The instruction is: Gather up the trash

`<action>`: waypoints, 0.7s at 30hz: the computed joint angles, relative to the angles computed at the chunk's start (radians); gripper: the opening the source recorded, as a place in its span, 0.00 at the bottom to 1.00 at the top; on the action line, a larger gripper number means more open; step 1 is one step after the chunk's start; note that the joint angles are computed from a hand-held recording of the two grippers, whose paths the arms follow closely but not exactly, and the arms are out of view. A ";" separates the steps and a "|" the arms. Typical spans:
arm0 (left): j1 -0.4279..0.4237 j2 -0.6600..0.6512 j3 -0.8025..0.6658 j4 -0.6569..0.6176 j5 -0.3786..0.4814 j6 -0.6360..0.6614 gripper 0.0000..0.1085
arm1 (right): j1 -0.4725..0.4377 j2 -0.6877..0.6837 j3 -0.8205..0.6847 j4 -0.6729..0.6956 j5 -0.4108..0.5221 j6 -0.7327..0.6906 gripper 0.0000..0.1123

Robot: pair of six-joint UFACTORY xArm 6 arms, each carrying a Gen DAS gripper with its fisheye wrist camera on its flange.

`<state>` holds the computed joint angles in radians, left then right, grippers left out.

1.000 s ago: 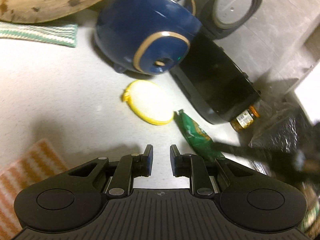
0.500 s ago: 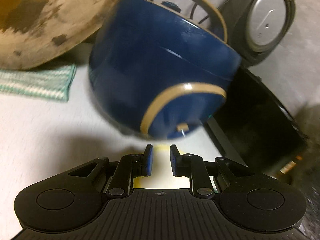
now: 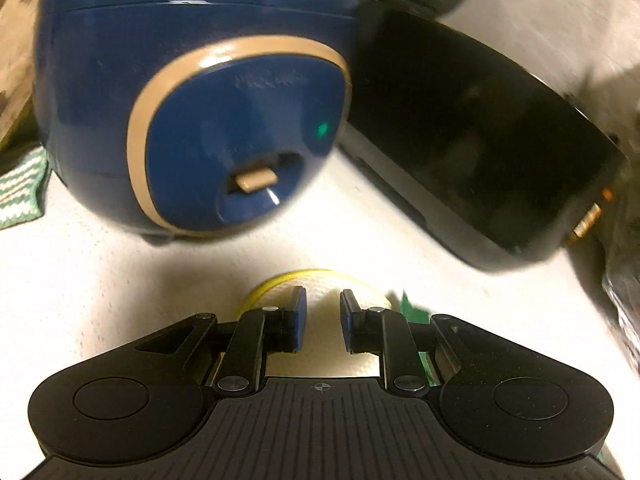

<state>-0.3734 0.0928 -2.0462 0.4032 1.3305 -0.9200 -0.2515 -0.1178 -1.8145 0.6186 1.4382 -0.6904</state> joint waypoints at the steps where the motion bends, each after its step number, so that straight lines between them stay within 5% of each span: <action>1: -0.003 -0.020 0.025 -0.012 -0.010 0.000 0.19 | 0.001 0.001 -0.002 -0.001 0.001 0.001 0.43; 9: -0.069 -0.133 0.145 -0.127 -0.052 -0.022 0.19 | 0.013 -0.007 0.011 0.005 0.002 -0.022 0.47; 17: -0.152 -0.174 0.191 -0.246 -0.105 -0.046 0.19 | 0.093 -0.096 0.155 -0.049 -0.158 -0.073 0.55; 21: -0.195 -0.197 0.209 -0.249 -0.128 -0.064 0.19 | 0.127 -0.099 0.160 -0.044 -0.154 -0.088 0.56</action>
